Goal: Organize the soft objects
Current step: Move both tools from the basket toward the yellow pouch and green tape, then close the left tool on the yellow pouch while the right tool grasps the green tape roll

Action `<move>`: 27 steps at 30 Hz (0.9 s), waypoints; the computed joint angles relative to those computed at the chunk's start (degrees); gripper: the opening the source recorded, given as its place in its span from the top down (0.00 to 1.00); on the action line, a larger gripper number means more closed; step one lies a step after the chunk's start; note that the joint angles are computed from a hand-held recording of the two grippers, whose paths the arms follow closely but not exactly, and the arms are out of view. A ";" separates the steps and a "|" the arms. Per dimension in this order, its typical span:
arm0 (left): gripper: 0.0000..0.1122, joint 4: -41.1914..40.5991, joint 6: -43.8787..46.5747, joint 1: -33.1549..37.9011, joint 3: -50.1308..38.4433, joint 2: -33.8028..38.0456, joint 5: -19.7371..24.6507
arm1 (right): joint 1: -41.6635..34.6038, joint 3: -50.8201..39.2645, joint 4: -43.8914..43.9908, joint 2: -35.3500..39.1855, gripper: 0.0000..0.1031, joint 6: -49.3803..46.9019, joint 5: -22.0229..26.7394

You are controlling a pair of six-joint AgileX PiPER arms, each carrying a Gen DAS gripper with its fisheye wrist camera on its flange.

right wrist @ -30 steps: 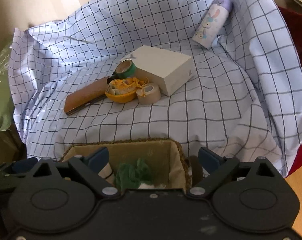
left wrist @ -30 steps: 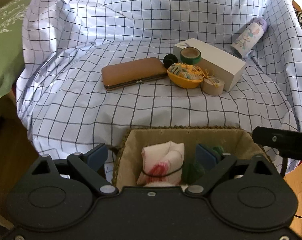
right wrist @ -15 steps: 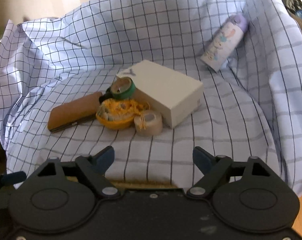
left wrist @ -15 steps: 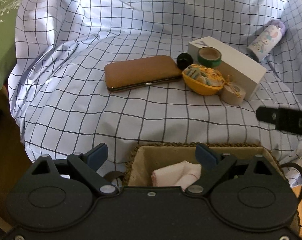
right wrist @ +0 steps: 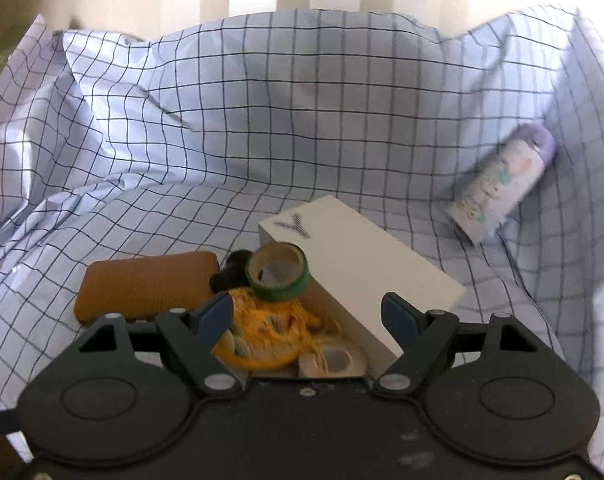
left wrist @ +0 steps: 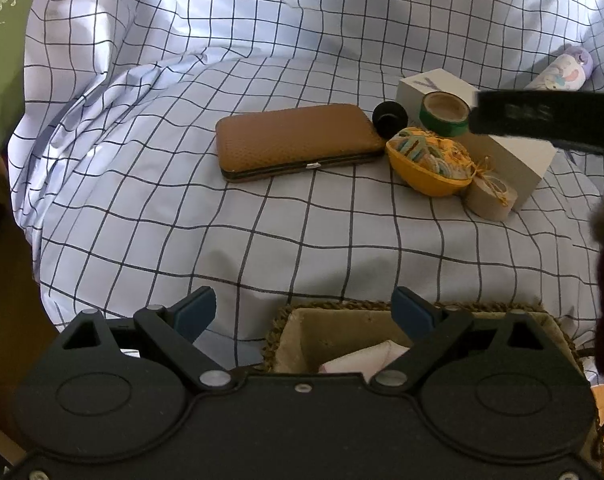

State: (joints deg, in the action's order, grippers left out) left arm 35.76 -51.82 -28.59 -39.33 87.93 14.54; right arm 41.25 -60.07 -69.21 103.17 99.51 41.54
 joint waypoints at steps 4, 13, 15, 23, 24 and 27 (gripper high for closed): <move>0.18 -1.58 2.03 1.00 -0.32 0.44 -0.53 | -1.36 -4.53 -1.66 4.55 0.23 -1.01 -0.46; 0.19 -6.95 7.18 3.07 -1.29 1.33 -1.24 | -4.38 -12.34 0.88 12.41 0.41 -5.26 -1.54; 0.19 -5.76 6.09 3.04 -1.52 1.46 -1.14 | -4.59 -12.31 0.64 12.78 0.51 -4.99 -1.81; 0.19 -2.72 4.81 2.53 -3.85 2.64 -0.94 | -4.69 -6.56 -3.74 8.24 0.55 2.18 -2.91; 0.19 -2.41 5.09 2.31 -4.48 2.94 -0.88 | -4.80 -5.22 -4.29 6.99 0.55 3.66 -2.93; 0.19 -8.39 12.61 2.41 -7.26 4.31 -1.15 | -5.25 -1.34 -5.59 3.48 0.55 7.13 -2.96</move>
State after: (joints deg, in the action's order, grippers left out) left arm 27.37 -39.21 -26.18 -46.58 92.24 13.39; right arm 36.01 -61.41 -74.80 106.65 106.64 38.58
